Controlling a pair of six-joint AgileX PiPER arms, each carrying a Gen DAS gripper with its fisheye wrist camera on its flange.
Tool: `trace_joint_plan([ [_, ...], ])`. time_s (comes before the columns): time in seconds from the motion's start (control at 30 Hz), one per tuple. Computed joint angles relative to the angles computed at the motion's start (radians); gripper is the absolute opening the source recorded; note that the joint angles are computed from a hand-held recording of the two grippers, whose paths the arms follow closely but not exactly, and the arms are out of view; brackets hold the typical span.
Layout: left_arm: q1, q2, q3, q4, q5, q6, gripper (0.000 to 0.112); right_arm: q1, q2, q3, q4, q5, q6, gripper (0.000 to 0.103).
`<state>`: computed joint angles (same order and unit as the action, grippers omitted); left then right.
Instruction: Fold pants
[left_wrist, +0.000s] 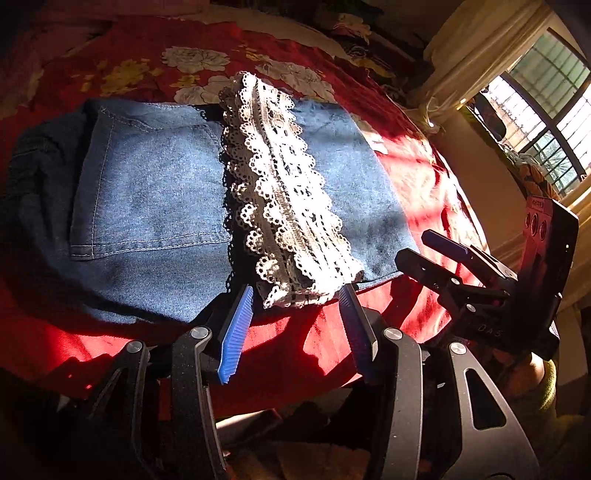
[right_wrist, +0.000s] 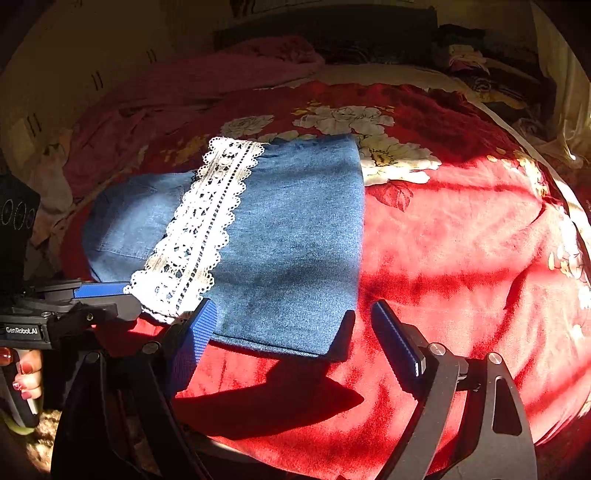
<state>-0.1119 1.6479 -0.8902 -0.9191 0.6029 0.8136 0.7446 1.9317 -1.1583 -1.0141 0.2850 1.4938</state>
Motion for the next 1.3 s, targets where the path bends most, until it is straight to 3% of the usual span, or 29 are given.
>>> trace_joint_plan([
  [0.6, 0.061, -0.168, 0.060, 0.018, -0.053, 0.034, 0.066, 0.062, -0.044, -0.063, -0.006, 0.123, -0.004, 0.094],
  [1.03, 0.205, -0.212, 0.089, -0.023, -0.021, 0.143, 0.076, 0.123, 0.038, -0.272, 0.105, 0.233, -0.174, 0.094],
  [1.3, 0.340, -0.176, 0.081, -0.086, 0.015, 0.248, 0.092, 0.134, 0.136, -0.479, 0.266, 0.296, -0.403, 0.096],
])
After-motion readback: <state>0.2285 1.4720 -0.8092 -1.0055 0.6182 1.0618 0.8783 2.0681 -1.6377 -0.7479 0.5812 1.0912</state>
